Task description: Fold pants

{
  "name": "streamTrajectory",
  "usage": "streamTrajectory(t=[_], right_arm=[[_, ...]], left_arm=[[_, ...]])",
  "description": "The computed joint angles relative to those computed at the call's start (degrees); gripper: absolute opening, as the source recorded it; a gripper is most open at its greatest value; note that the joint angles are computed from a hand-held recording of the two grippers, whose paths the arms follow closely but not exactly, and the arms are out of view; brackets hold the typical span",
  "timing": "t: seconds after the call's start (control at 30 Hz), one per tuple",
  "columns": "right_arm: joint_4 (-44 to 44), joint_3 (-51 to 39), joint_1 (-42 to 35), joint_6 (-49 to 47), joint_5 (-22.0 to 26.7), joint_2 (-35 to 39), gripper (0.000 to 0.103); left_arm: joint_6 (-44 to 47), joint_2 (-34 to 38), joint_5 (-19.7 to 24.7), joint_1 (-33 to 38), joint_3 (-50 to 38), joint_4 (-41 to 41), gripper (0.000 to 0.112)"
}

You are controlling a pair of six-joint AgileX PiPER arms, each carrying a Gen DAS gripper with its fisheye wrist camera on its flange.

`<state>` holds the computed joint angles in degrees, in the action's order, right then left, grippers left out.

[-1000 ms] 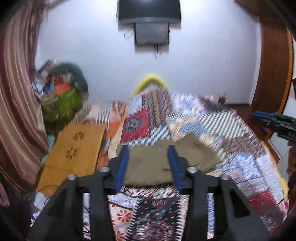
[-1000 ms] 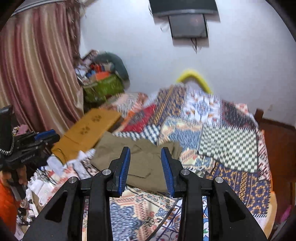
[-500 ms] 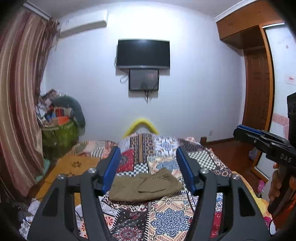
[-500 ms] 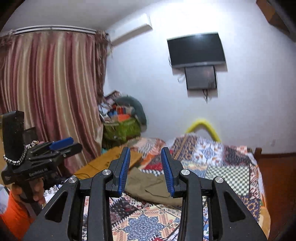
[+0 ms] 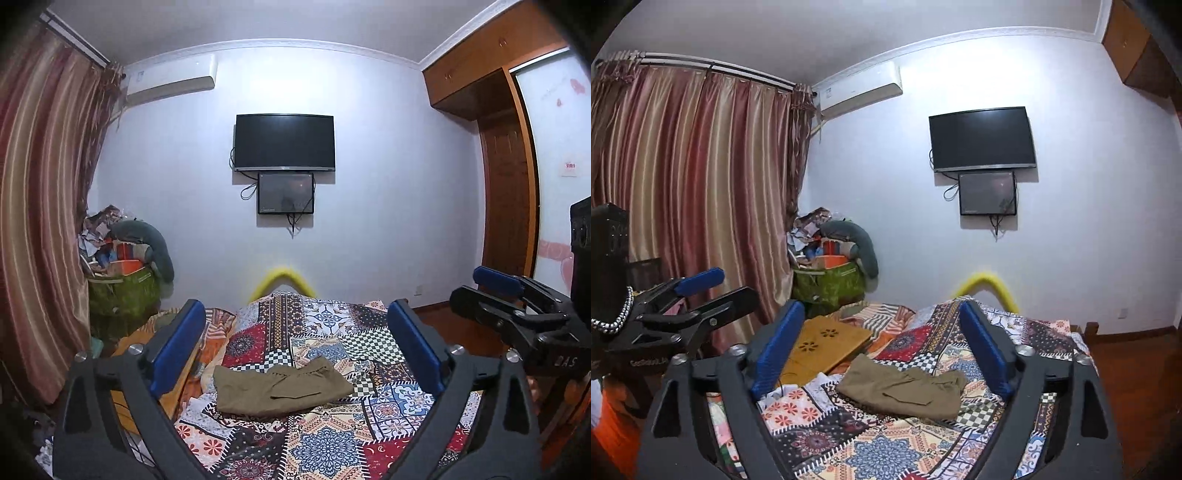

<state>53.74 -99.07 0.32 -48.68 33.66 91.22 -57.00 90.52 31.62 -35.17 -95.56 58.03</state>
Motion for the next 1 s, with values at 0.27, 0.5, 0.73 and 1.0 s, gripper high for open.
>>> streamTrajectory(t=[0.27, 0.5, 0.73, 1.0], right_arm=[[-2.7, 0.7, 0.2, 2.7, -1.3, -0.9, 0.103], [-3.1, 2.2, 0.1, 3.0, -1.6, -1.6, 0.103], [-4.5, 2.6, 0.2, 4.3, -1.6, -2.0, 0.103], [-6.5, 1.6, 0.1, 6.6, -0.8, -1.9, 0.103]], left_arm=[[-0.9, -0.8, -0.6, 0.7, 1.5, -0.5, 0.102], [-1.3, -0.8, -1.0, 1.0, 2.0, -0.5, 0.102], [-2.0, -0.7, -1.2, 0.9, 2.2, -0.1, 0.102], [-1.7, -0.1, -1.5, 1.0, 1.9, -0.5, 0.102]])
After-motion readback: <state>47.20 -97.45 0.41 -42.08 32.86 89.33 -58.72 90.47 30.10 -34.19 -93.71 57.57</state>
